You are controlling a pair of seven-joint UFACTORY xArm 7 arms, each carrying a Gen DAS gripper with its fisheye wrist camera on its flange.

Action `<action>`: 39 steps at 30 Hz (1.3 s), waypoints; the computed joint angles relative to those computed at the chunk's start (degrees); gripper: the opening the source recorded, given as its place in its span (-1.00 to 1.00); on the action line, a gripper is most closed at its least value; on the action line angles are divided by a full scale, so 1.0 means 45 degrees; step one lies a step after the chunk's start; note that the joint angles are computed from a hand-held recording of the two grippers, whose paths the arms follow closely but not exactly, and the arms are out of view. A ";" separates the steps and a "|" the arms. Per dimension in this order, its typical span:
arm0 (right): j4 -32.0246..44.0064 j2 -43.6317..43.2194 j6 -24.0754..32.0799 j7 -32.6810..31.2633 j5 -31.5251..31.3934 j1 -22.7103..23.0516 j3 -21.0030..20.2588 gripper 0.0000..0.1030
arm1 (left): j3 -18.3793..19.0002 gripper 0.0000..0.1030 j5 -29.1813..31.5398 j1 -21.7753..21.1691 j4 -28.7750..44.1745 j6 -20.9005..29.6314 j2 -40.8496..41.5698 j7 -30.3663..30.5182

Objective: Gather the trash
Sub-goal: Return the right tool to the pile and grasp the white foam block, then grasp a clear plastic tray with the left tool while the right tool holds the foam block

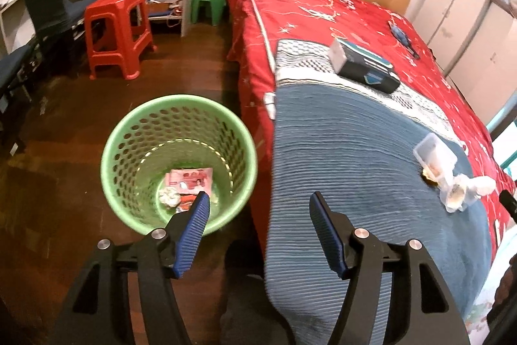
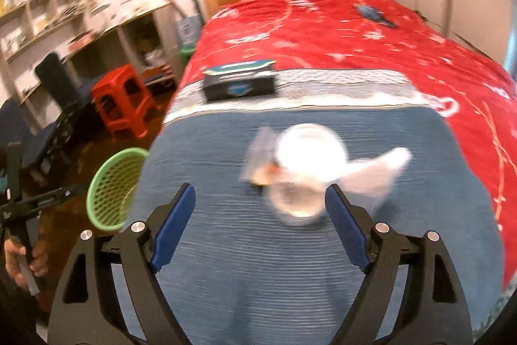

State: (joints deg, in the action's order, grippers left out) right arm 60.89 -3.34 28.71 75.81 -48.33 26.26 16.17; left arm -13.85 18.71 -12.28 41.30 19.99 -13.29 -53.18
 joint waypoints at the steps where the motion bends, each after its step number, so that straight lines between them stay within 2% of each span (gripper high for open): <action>1: -0.0167 -0.0169 -0.0044 -0.0035 0.0058 -0.0086 -0.0105 0.59 | -0.0063 0.21 0.0048 -0.0015 0.0129 0.0027 0.0115 -0.0028; 7: -0.1442 -0.1042 -0.0893 0.0191 0.0240 -0.1116 -0.0313 0.60 | -0.0197 0.21 0.0304 -0.0477 0.1114 0.0423 0.0877 0.0107; 11: -0.2009 -0.1077 -0.2083 0.0000 0.0484 -0.1922 -0.0514 0.60 | -0.0099 0.22 0.0360 -0.0894 0.1676 0.0571 0.1348 0.0259; 16: -0.2468 -0.0925 -0.3321 -0.0874 0.1494 -0.2445 -0.0666 0.59 | 0.0047 0.22 0.0363 -0.1373 0.2403 0.0713 0.1913 0.0597; 26: -0.2076 -0.0060 -0.4149 -0.1989 0.2121 -0.2717 -0.0848 0.59 | 0.0270 0.22 0.0283 -0.2396 0.4095 0.1008 0.3281 0.1399; 30: -0.2087 0.0289 -0.4724 -0.2986 0.3083 -0.2540 -0.1166 0.59 | 0.0359 0.22 -0.0153 -0.2760 0.4772 0.1033 0.3878 0.2044; 33: -0.2108 0.0326 -0.4871 -0.3014 0.2951 -0.2491 -0.1259 0.37 | 0.0416 0.22 -0.0432 -0.3041 0.5406 0.1083 0.4396 0.2578; 39: -0.2259 -0.0080 -0.4769 -0.1988 0.1650 -0.2695 -0.1102 0.34 | 0.0496 0.22 -0.0952 -0.3583 0.6845 0.0952 0.5535 0.3670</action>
